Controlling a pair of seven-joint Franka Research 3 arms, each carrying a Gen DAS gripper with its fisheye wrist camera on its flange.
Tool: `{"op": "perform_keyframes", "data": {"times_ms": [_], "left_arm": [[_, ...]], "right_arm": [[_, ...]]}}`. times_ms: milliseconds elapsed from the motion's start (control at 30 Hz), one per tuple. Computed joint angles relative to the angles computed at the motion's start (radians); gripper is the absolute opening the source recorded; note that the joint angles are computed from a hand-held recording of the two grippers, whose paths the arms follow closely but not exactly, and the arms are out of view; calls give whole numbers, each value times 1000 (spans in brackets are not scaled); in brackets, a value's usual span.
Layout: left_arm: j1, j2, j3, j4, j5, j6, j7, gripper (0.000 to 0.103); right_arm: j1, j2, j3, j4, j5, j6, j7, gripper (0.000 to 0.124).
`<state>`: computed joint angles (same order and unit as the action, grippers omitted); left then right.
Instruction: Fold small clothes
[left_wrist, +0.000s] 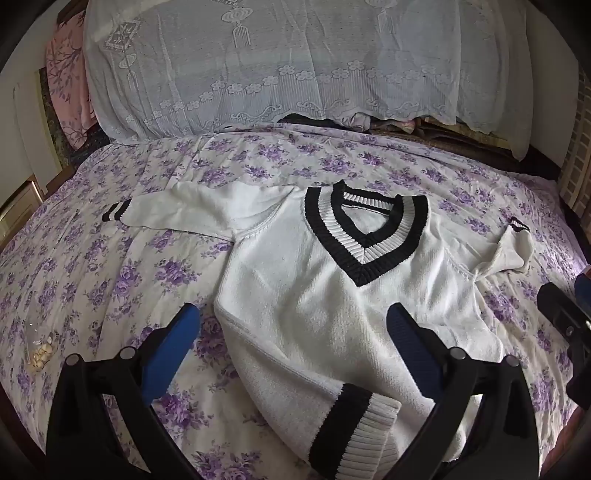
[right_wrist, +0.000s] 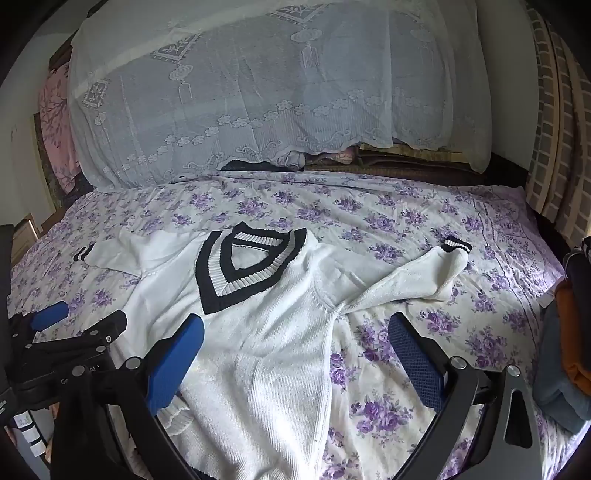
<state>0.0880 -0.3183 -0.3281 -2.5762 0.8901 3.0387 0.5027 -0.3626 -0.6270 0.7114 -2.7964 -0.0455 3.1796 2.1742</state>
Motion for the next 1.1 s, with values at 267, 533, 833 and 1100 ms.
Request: {"op": "perform_keyframes", "data": {"times_ms": [267, 533, 833, 1100], "left_arm": [[-17, 6, 11, 4, -19, -15, 16, 98], [-25, 9, 21, 4, -29, -19, 24, 98], [-25, 12, 22, 4, -30, -21, 27, 98], [-21, 10, 20, 0, -26, -19, 21, 98]], "right_arm": [[-10, 1, 15, -1, 4, 9, 5, 100], [6, -8, 1, -8, 13, 6, -9, 100], [13, -5, -9, -4, 7, -4, -8, 100], [27, -4, -25, -2, 1, -11, -7, 100]]}}
